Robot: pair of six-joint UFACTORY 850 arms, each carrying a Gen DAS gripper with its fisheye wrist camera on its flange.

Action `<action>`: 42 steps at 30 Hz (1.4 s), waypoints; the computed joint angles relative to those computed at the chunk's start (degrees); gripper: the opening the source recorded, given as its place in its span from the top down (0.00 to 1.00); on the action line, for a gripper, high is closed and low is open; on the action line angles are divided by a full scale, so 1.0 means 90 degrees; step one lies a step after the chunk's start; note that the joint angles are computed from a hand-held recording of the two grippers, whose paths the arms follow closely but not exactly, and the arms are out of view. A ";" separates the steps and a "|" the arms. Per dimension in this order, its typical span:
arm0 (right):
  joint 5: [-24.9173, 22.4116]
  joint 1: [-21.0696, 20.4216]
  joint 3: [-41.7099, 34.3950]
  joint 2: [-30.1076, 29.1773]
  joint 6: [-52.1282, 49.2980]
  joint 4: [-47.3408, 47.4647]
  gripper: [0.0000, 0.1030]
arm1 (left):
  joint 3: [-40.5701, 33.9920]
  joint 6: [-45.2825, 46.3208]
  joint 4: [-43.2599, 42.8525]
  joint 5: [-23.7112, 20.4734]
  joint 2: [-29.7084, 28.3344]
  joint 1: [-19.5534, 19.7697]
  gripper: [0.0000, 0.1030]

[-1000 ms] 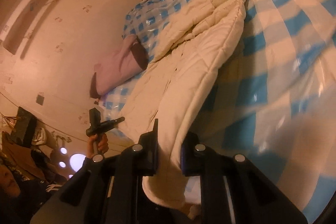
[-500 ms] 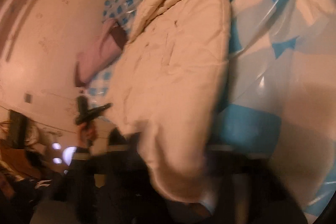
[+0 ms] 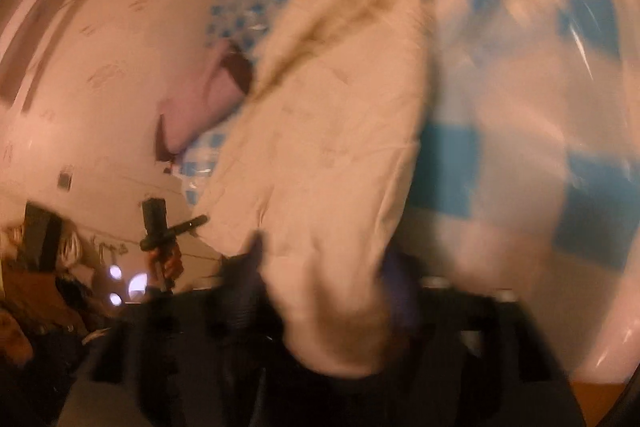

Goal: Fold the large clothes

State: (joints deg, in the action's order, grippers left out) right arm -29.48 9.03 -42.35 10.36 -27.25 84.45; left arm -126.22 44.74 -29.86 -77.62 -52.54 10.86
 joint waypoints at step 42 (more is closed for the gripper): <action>-0.0707 0.0079 0.0809 0.0952 -0.5428 0.5341 0.85 | 0.1660 0.2286 -0.1579 0.0514 0.1565 0.0271 0.90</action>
State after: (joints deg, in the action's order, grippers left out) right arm -35.85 9.74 -35.07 18.93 -76.10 132.52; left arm -111.28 65.31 -44.07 -72.99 -38.46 13.31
